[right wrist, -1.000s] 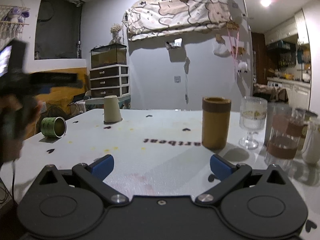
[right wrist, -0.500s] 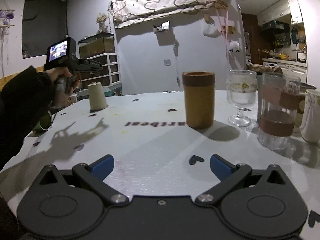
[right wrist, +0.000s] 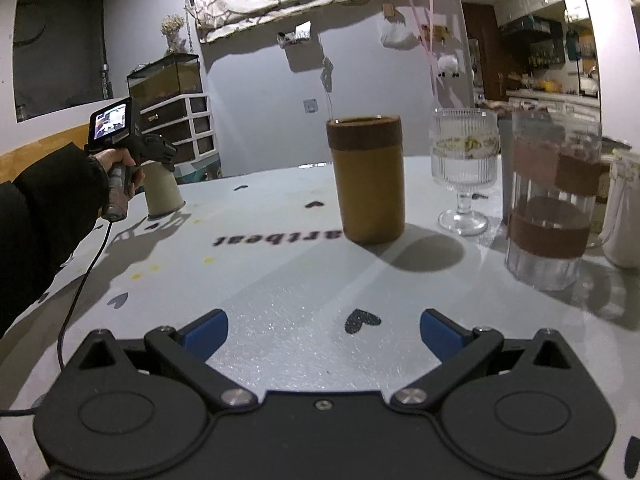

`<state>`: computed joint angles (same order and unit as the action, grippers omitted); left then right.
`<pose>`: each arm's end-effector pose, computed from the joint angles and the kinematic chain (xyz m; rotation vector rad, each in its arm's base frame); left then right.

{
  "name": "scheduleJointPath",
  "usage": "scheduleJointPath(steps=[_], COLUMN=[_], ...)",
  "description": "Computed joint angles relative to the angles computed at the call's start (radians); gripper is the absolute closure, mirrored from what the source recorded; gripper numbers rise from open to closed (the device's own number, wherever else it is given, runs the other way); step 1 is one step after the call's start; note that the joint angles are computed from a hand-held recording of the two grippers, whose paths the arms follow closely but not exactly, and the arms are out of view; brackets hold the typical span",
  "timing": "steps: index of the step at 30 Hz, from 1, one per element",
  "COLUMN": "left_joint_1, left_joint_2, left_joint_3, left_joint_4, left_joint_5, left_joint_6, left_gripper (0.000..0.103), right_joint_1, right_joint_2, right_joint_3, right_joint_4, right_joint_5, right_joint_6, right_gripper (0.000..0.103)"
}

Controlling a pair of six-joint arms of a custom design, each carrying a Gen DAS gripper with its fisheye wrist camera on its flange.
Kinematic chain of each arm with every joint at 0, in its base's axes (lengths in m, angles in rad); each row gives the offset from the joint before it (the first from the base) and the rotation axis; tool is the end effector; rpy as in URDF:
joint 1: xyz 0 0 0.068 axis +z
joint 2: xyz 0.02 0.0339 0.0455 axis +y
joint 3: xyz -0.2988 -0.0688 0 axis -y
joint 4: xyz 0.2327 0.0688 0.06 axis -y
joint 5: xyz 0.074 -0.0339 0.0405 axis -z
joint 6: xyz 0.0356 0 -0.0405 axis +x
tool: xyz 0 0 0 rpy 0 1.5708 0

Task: Flip cup upright
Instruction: 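Move the left gripper to the upside-down beige paper cup and close on it, then lift the beige cup with the left gripper and tilt it onto its side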

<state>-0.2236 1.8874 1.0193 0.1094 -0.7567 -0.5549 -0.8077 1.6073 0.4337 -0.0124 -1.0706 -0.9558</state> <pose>0.3776 -0.0608 0.1899 -0.6981 2.0059 0.4284 0.1680 -0.1305 0.1363 -0.3878 2.0266 0.4647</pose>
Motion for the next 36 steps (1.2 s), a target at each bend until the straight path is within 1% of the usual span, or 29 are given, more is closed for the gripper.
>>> scheduleJointPath(steps=[3, 7, 10, 13, 15, 18, 21, 23, 27, 32, 36], left_joint_1=[-0.016, -0.067, -0.140, -0.256, -0.342, -0.484, -0.619, -0.706, -0.841, -0.957, -1.022], left_joint_2=[-0.013, -0.067, -0.126, -0.185, -0.214, -0.249, -0.236, -0.210, -0.159, -0.128, -0.141], left_joint_3=[0.004, -0.042, -0.095, -0.149, -0.178, -0.209, -0.212, -0.208, -0.195, -0.181, -0.191], left_joint_4=[-0.032, -0.057, -0.078, -0.090, -0.093, -0.096, -0.083, -0.049, 0.020, 0.070, 0.101], left_joint_5=[0.002, 0.022, 0.042, 0.027, 0.009, -0.005, -0.032, -0.031, -0.022, -0.029, -0.063], left_joint_6=[0.008, 0.008, 0.016, 0.027, 0.023, -0.007, -0.043, -0.053, -0.051, -0.032, -0.032], left_gripper=[0.040, 0.040, 0.040, 0.040, 0.040, 0.040, 0.040, 0.040, 0.040, 0.040, 0.040], right_joint_1=[0.006, -0.003, -0.017, -0.038, -0.056, -0.095, -0.127, -0.136, -0.133, -0.152, -0.126], right_joint_2=[0.004, 0.003, 0.009, 0.008, 0.007, 0.012, 0.019, 0.021, -0.015, -0.037, -0.065], right_joint_3=[0.008, 0.003, 0.011, 0.024, 0.030, 0.050, 0.066, 0.069, 0.035, 0.016, -0.031], right_joint_4=[-0.016, -0.009, -0.027, -0.077, -0.124, -0.237, -0.339, -0.375, -0.327, -0.324, -0.202], right_joint_5=[0.005, -0.005, -0.027, -0.045, -0.058, -0.082, -0.097, -0.099, -0.073, -0.065, -0.031], right_joint_6=[-0.005, -0.003, -0.004, -0.041, -0.087, -0.200, -0.308, -0.348, -0.314, -0.338, -0.239], right_gripper=[0.000, 0.000, 0.000, 0.000, 0.000, 0.000, 0.000, 0.000, 0.000, 0.000, 0.000])
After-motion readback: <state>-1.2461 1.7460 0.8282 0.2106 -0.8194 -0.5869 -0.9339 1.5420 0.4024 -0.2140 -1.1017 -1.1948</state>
